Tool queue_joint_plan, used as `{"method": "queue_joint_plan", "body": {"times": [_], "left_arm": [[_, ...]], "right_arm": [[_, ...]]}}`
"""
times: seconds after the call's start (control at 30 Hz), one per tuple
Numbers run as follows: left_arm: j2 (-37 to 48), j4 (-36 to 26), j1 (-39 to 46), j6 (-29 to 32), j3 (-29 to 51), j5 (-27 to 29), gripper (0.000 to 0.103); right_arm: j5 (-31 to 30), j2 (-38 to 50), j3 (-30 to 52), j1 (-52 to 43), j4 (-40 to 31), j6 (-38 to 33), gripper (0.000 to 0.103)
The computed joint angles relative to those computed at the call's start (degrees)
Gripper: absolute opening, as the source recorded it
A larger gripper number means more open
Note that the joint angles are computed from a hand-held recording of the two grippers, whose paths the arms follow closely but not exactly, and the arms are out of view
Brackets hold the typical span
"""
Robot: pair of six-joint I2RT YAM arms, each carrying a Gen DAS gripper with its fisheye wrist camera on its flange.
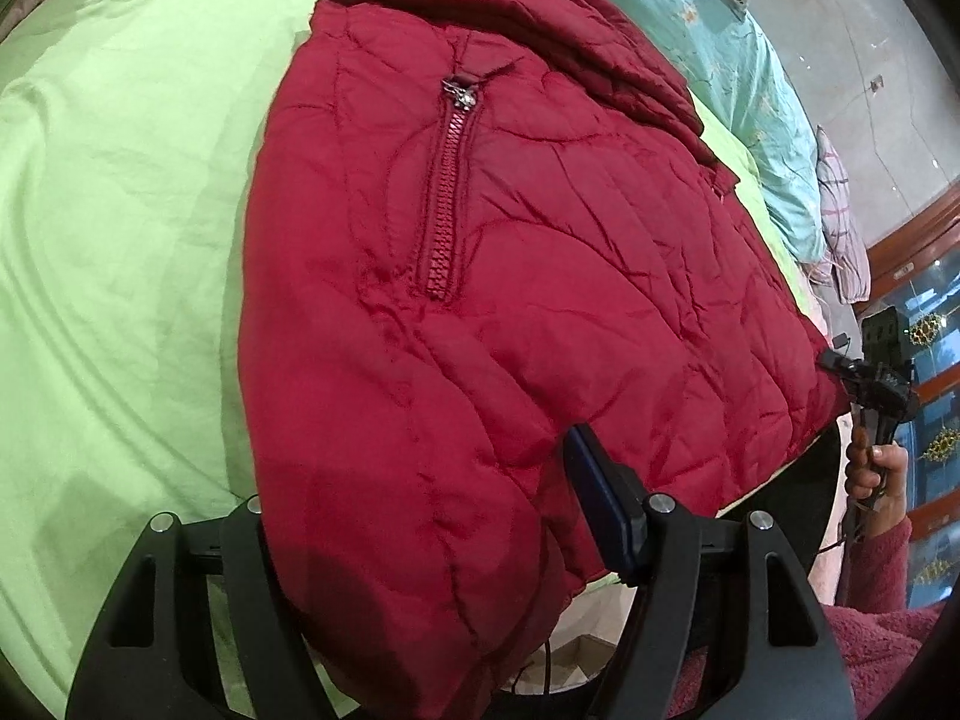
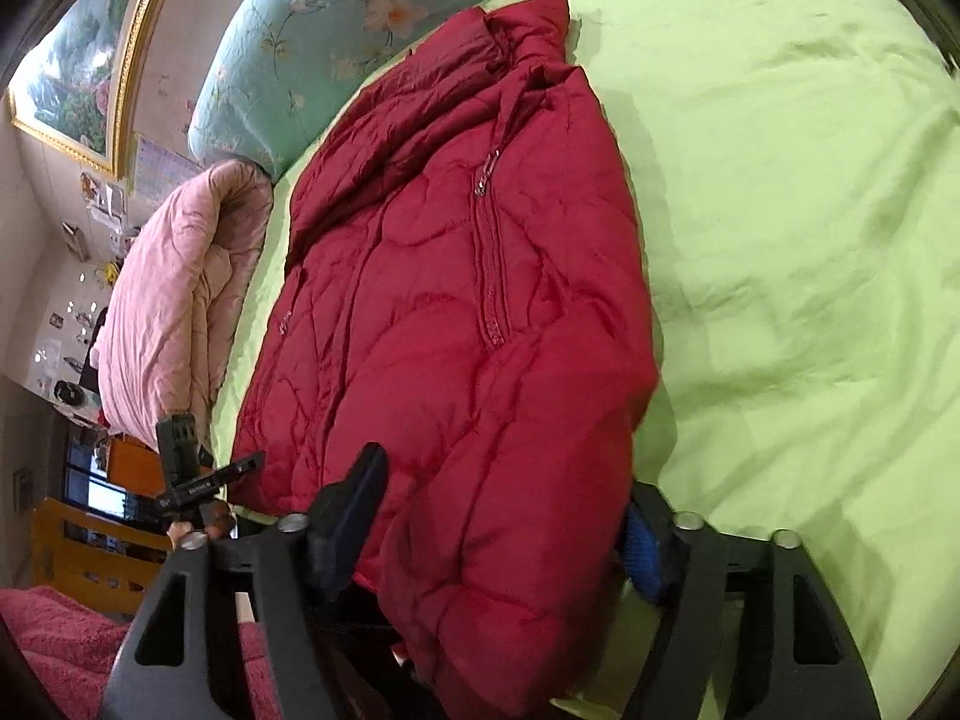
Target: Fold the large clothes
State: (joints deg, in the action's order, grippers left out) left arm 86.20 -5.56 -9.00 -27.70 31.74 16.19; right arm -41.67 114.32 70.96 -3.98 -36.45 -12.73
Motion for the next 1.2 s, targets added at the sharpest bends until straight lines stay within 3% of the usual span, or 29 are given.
{"method": "queue_joint_plan", "body": {"times": [0.1, 0.17, 0.33, 0.43, 0.5, 0.87, 1.2], "left_arm": [[0.31, -0.27, 0.12, 0.29, 0.3, 0.59, 0.066], [-0.35, 0.21, 0.42, 0.23, -0.23, 0.84, 0.045], [-2.34, 0.74, 2.48, 0.45, -1.4, 3.3, 0.025], [-4.24, 1.43, 0.75, 0.21, -2.04, 1.21, 0.016], [-5.4, 1.39, -0.85, -0.11, -1.73, -0.78, 0.015], [-14.12, -1.27, -1.67, -1.57, 2.6, -4.35, 0.013], [-11.94, 2.37, 2.01, -3.11, 10.48, -5.45, 0.013]], "right_arm": [[2.64, 0.38, -0.13, 0.97, -1.02, -2.01, 0.057], [2.84, -0.06, -0.82, 1.37, -0.83, -2.88, 0.057], [-0.83, 1.49, 1.22, -0.07, -4.24, -5.23, 0.056], [-0.58, 1.02, 0.78, -0.38, -3.44, -5.78, 0.033], [-2.2, 0.48, -0.13, -0.49, -1.66, -4.75, 0.025], [-10.27, -4.78, -3.34, -1.58, 6.7, 1.26, 0.021], [-13.65, -7.93, -3.01, 0.27, 21.33, 16.46, 0.02]]}}
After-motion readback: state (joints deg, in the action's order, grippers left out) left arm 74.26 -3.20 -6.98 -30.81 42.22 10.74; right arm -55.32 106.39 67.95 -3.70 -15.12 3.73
